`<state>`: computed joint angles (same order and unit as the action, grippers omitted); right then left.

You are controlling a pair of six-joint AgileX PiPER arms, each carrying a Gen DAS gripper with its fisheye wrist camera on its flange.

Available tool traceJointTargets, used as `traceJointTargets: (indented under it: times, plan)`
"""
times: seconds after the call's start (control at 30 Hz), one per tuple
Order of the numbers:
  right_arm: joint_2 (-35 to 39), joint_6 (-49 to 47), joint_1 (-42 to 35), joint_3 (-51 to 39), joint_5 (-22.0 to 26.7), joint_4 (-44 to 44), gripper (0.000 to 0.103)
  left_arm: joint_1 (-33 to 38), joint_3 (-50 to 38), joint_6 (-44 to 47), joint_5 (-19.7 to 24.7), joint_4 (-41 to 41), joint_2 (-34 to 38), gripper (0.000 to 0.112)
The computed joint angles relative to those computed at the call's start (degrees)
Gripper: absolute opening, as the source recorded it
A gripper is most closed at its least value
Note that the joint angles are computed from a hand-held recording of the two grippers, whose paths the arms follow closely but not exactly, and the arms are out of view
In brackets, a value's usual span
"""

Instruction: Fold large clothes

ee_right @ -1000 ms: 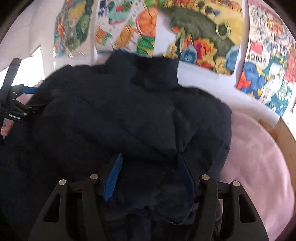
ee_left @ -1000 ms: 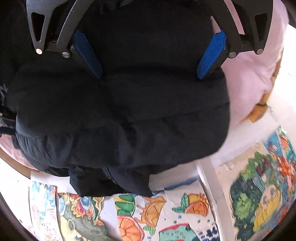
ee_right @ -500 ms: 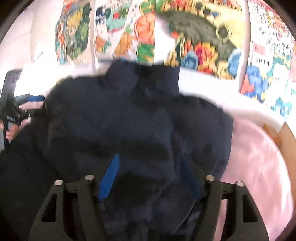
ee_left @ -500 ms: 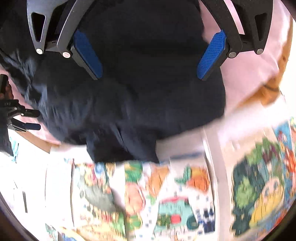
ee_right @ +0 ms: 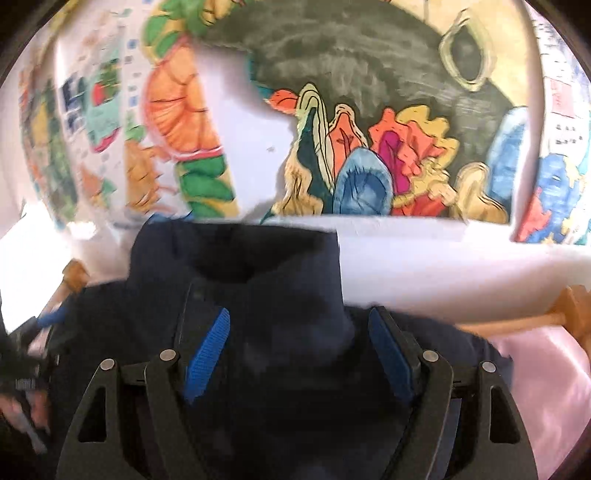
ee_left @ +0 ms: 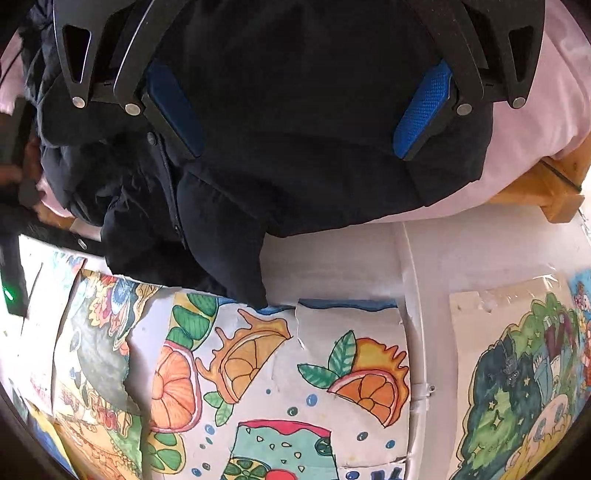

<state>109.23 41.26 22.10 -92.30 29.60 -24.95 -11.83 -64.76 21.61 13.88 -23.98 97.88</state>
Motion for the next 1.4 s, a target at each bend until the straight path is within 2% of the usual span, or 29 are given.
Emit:
traceJointTargets:
  times: [0.13,0.17,0.2,0.23,0.27,0.33,0.37,0.47,0.53,0.63,0.7,0.8,0.87,0.97,1.03,1.17,1.23,1.4]
  plan:
    - [7.68,1.4,0.18,-10.99,6.04,0.2,0.072,0.06,3.19,6.51,-1.97,-5.54,-1.86,0.103]
    - [9.52,1.51,0.01,-13.45,7.1,1.29,0.068,-0.06,3.31,6.68,-2.03,-5.49,-2.06,0.103]
    - [10.42,1.3,-0.1,-14.61,7.41,2.26,0.061,0.02,2.7,6.71,-1.83,-5.31,-1.71,0.103]
    - [11.42,0.68,-0.22,-16.05,8.07,3.84,0.04,-0.23,2.66,6.24,-2.0,-4.84,-1.78,0.103]
    - [11.84,2.0,0.07,-16.66,8.73,3.15,0.031,-0.22,3.26,8.05,-2.18,-6.67,-2.28,0.103]
    - [9.95,3.84,0.84,-13.3,6.28,1.49,0.024,-0.23,3.07,9.91,-2.07,-8.93,-2.35,0.103]
    - [8.37,5.1,1.71,-10.87,5.07,-0.79,0.022,0.26,3.73,13.68,-1.96,-12.76,-3.05,0.103]
    - [2.66,10.38,5.29,-2.93,2.5,-10.36,0.02,1.29,5.14,23.5,-1.86,-23.72,-4.85,0.103]
    - [-1.41,14.42,7.69,2.34,0.86,-15.23,0.02,1.47,5.72,27.04,-1.83,-28.21,-5.63,0.103]
    - [-7.57,22.13,12.71,10.13,1.05,-25.69,0.019,1.97,6.46,31.99,-0.93,-34.27,-7.34,0.103]
    - [-11.67,27.1,15.95,15.47,1.74,-31.83,0.019,2.97,8.12,39.84,0.36,-42.89,-9.32,0.103]
    - [-17.15,33.04,19.9,22.55,3.4,-38.53,0.019,5.44,10.35,46.73,3.99,-51.14,-12.46,0.103]
    - [-21.24,34.05,22.0,27.55,3.7,-40.89,0.017,7.85,11.81,47.59,7.75,-52.81,-14.71,0.103]
    - [-28.01,31.96,22.17,33.1,4.73,-41.1,0.016,11.67,14.83,47.78,13.39,-53.03,-18.67,0.103]
    - [-31.88,29.01,22.06,35.19,4.8,-39.3,0.015,12.58,17.37,48.9,14.95,-53.99,-21.24,0.103]
    - [-38.21,32.34,25.36,41.69,6.6,-42.6,0.014,17.0,20.7,45.77,23.05,-50.0,-24.48,0.103]
    - [-40.19,34.46,27.6,44.46,8.16,-44.22,0.014,17.91,20.99,43.95,25.51,-48.66,-24.98,0.103]
    - [-45.48,38.16,37.15,52.05,15.63,-47.35,0.013,24.49,22.88,43.67,38.89,-50.06,-25.09,0.103]
